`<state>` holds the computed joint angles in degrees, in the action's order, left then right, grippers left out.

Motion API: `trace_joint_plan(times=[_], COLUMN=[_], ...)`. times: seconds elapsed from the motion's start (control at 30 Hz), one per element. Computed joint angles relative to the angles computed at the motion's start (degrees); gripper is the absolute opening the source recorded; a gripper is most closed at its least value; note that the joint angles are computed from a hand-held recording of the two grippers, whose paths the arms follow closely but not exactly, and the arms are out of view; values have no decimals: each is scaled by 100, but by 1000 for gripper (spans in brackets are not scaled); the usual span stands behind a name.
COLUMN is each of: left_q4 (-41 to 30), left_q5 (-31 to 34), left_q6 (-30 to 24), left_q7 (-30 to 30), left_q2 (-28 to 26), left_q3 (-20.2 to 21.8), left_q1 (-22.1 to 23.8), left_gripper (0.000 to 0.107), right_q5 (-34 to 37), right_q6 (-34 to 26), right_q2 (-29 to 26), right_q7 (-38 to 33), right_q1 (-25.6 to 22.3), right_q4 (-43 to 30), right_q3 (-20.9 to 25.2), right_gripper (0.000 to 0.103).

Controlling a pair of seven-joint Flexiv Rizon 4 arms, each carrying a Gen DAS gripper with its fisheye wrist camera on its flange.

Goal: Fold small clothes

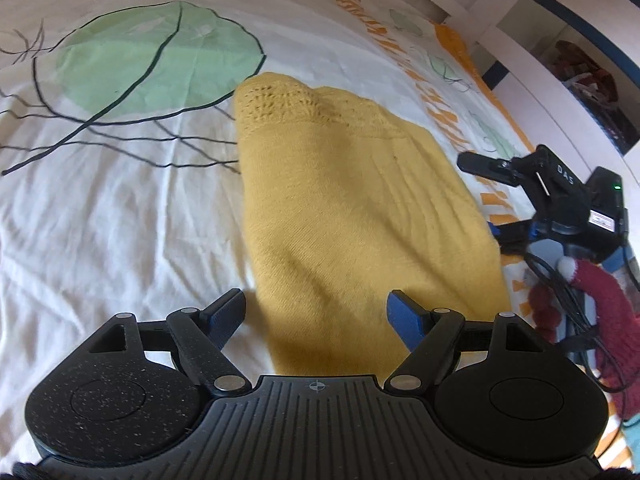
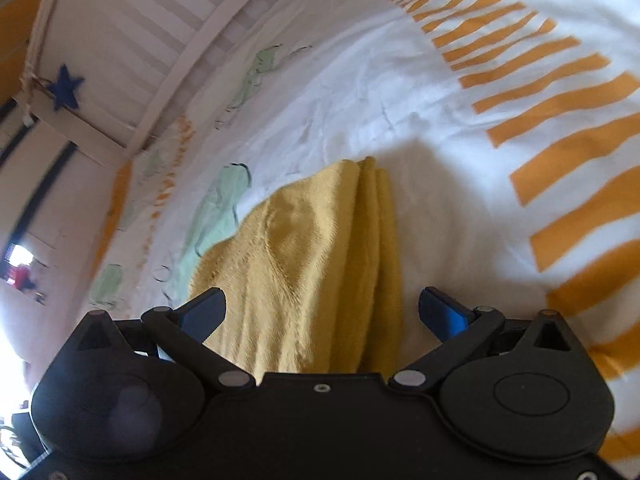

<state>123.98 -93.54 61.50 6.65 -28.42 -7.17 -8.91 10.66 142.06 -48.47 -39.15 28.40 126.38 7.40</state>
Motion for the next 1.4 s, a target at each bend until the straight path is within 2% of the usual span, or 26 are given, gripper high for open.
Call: trace_joint_plan(times=[0.13,0.23,0.47,0.6,0.63,0.7,0.73,0.77,0.83,0.93,1.03,1.23,1.4], left_q4=[-80,-138,-318,-177,-145,-104,-105,-127,-143,-18,167,738,1224], left_q5=[206,208,23,-15,6,7,69,261,658,784,1123,1821,2552], left_q6=[-232,-365,-512,-657,-736,-756,-707,-827,-1205,-1337,-1678,-2278,-2565], left_q7=[-217,-136,-290,-119,-166,-345,-487,-702,-1123,-1011,-1179,-1400,-1394], left_q2=[-86,-134,-270,-173,-154,-133,-142,-175,-184,34,276,793,1268], left_q3=[-42,-98,-193,-148,-129,-89,-60,-40,-25,-25,84,483,879], left_q1=[105,156,118,144,180,208,206,284,505,599,756,1162,1516], left_gripper=[83,83,84,81,73,47,21,16,14,13,13,13,13], right_q5=[-573,-865,-1175,-1184,-1242,-1136,-1031,-870,-793,-463,-321,-161,58], right_q6=[564,724,666,578,538,243,34,-239,-364,-547,-644,-835,-955], right_q2=[-335,-476,-588,-566,-538,-388,-298,-193,-148,36,199,422,600], right_q7=[241,336,327,248,202,71,16,-26,42,-11,89,469,691], right_q1=[-440,-567,-615,-566,-572,-458,-385,-285,-328,-92,-19,266,822], right_q4=[-137,-242,-507,-544,-513,-441,-416,-391,-365,-300,-215,32,249], right_q3=[227,224,126,77,60,-32,-82,-143,-46,-89,33,323,464], right_gripper=[103,103,103,103,102,91,69,49,45,41,40,40,40])
